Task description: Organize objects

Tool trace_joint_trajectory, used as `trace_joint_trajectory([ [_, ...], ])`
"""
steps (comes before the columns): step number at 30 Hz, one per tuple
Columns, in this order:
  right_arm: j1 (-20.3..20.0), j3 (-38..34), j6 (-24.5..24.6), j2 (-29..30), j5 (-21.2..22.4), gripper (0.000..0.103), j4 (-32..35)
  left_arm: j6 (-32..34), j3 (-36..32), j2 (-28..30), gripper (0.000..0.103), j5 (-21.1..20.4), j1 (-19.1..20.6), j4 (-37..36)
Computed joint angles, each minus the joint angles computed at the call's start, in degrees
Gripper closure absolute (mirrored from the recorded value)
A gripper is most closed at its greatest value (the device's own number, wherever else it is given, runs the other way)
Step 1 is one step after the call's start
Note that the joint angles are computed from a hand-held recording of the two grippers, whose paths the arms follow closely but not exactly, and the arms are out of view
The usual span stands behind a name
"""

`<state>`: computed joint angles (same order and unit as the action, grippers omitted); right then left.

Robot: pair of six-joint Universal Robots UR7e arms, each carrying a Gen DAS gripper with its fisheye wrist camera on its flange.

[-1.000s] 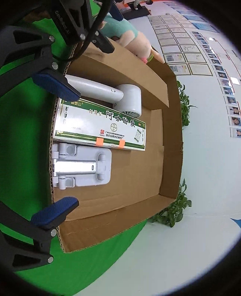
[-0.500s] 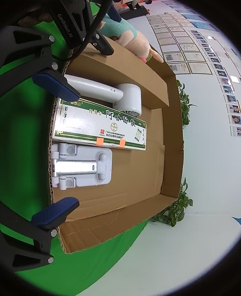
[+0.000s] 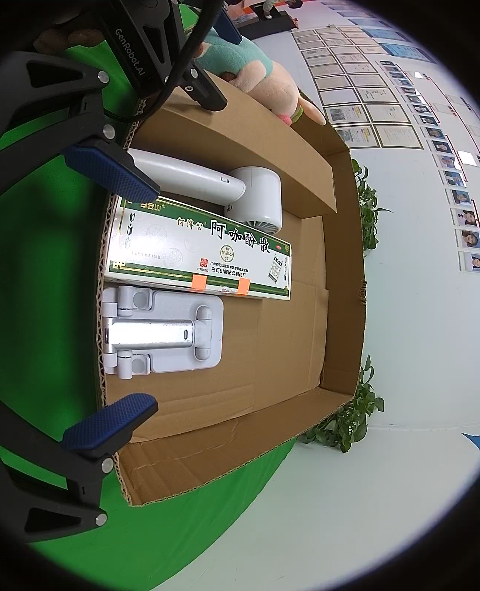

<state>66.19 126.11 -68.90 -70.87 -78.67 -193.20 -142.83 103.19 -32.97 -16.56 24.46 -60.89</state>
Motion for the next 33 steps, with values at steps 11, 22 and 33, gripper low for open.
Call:
trace_joint_trajectory([
  [11, 0.01, 0.03, 0.02, -0.03, -0.01, 0.000, -0.01, -0.17, -0.03, -0.02, 0.000, -0.04, 0.03, 0.32],
  [22, 0.01, -0.01, 0.03, -0.05, 0.00, 0.000, 0.09, -0.11, 0.03, -0.06, 0.000, -0.02, 0.02, 0.33],
  [33, 0.00, 0.08, 0.04, 0.01, -0.02, 0.000, -0.13, -0.49, -0.24, 0.06, 0.000, -0.24, 0.05, 1.05],
])
